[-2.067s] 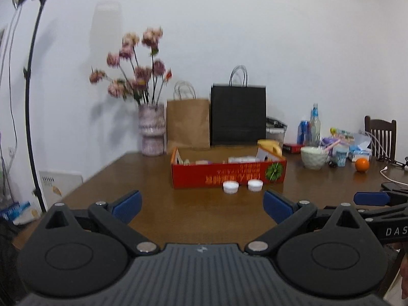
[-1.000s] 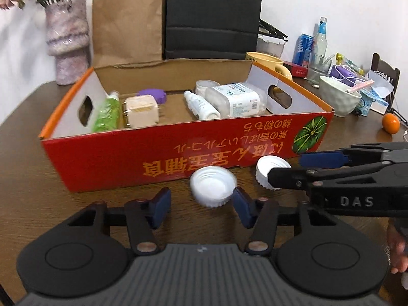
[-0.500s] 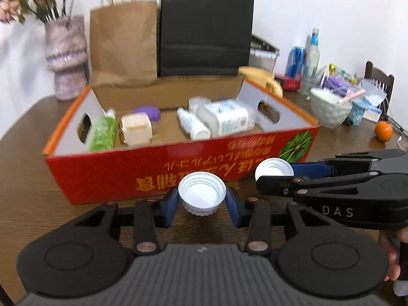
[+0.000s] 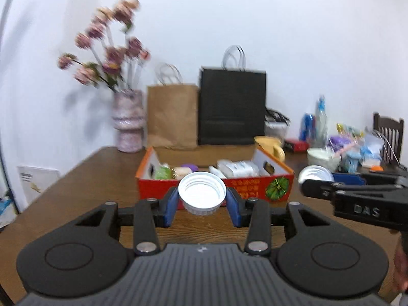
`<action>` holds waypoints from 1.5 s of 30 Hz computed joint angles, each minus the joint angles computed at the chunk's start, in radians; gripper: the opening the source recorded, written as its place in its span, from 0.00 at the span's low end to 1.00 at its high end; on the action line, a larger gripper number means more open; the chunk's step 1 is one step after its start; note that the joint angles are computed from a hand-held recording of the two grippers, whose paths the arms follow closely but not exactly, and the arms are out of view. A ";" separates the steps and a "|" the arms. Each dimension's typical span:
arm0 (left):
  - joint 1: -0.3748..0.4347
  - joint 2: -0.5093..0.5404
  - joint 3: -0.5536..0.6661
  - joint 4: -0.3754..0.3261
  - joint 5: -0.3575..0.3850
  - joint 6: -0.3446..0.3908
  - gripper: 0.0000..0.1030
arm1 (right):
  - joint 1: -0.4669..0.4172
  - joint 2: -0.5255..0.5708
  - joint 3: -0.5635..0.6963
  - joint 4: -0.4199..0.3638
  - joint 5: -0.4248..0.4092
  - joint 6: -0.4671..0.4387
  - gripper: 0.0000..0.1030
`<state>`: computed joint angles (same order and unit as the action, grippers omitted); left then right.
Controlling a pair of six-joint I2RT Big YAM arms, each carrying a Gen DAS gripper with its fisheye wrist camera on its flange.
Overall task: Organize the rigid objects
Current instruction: 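Carry both white caps over the red box and release them inside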
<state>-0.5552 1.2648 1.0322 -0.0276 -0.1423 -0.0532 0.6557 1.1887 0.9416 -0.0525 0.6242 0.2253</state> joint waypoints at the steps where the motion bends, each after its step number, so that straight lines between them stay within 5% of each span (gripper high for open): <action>1: -0.010 -0.031 -0.033 0.026 -0.035 -0.005 0.40 | 0.029 -0.020 -0.028 0.043 0.034 -0.020 0.37; 6: -0.061 -0.185 -0.195 0.142 -0.167 -0.007 0.40 | 0.190 -0.101 -0.142 0.214 0.236 -0.083 0.37; 14: -0.105 -0.349 -0.314 0.134 -0.222 -0.019 0.40 | 0.357 -0.154 -0.199 0.245 0.416 -0.099 0.37; 21: -0.134 -0.388 -0.337 0.156 -0.235 0.017 0.40 | 0.410 -0.169 -0.215 0.264 0.484 -0.113 0.37; 32: -0.098 -0.279 -0.273 0.202 -0.208 0.021 0.40 | 0.298 -0.149 -0.193 0.257 0.386 -0.088 0.37; 45: 0.014 0.071 0.050 0.207 -0.054 -0.043 0.40 | -0.056 0.018 0.019 0.180 0.003 -0.092 0.38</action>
